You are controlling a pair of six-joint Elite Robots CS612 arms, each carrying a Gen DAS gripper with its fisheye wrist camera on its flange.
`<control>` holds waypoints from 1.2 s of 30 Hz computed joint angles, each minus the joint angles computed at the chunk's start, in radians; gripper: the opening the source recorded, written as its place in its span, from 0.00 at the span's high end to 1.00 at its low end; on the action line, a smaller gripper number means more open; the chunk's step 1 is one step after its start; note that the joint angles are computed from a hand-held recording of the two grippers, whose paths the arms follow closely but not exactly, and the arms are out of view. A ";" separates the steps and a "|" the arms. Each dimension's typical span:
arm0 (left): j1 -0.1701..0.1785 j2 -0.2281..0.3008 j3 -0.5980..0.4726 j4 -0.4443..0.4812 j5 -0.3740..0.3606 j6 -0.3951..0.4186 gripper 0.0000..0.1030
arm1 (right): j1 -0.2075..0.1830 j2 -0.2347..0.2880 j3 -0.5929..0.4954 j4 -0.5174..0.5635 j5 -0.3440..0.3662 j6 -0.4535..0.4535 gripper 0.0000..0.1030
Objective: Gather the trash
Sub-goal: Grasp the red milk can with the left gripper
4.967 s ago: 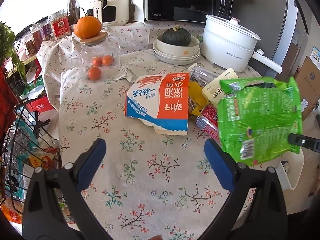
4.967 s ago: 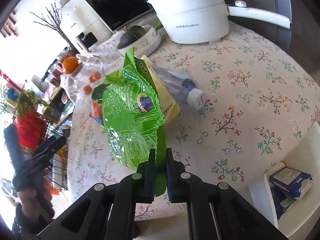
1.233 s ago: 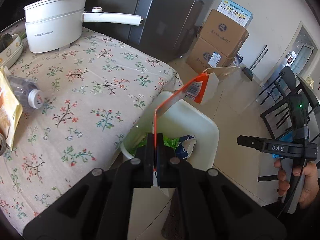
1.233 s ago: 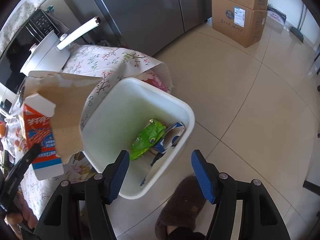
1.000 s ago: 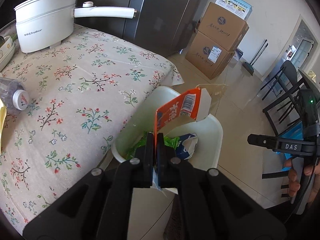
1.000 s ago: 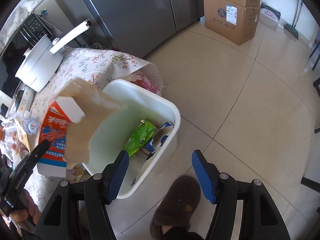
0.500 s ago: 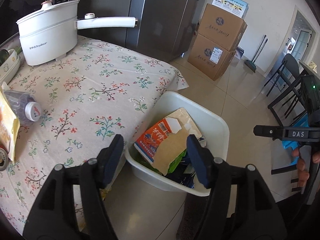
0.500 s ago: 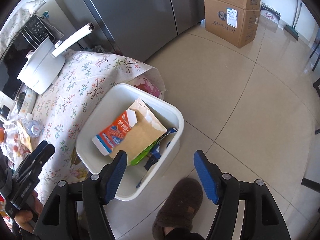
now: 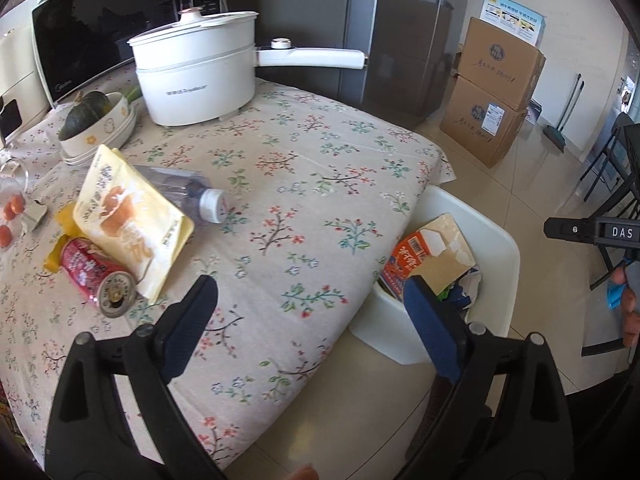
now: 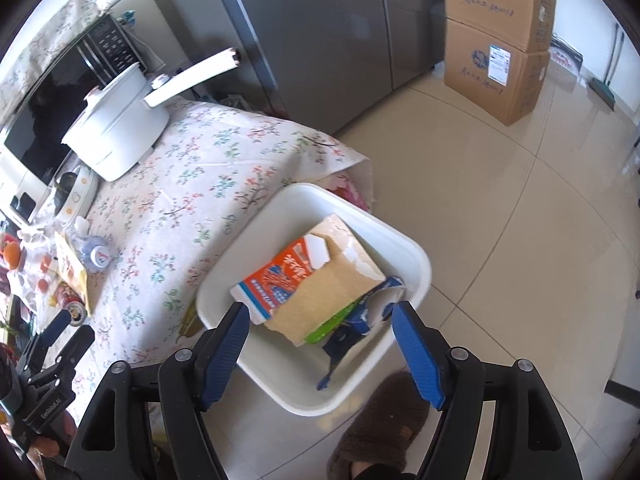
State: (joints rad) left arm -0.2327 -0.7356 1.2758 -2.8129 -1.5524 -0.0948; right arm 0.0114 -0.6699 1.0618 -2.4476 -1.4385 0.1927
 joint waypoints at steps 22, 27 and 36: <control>0.119 0.050 -0.142 0.300 0.111 -0.427 0.08 | 0.103 0.115 -0.247 0.147 -0.027 -0.143 0.22; 0.136 0.087 -0.193 0.324 0.086 -0.495 0.11 | 0.129 0.157 -0.325 0.188 -0.048 -0.180 0.22; 0.156 0.132 -0.248 0.365 0.002 -0.557 0.34 | 0.158 0.213 -0.426 0.256 -0.061 -0.210 0.22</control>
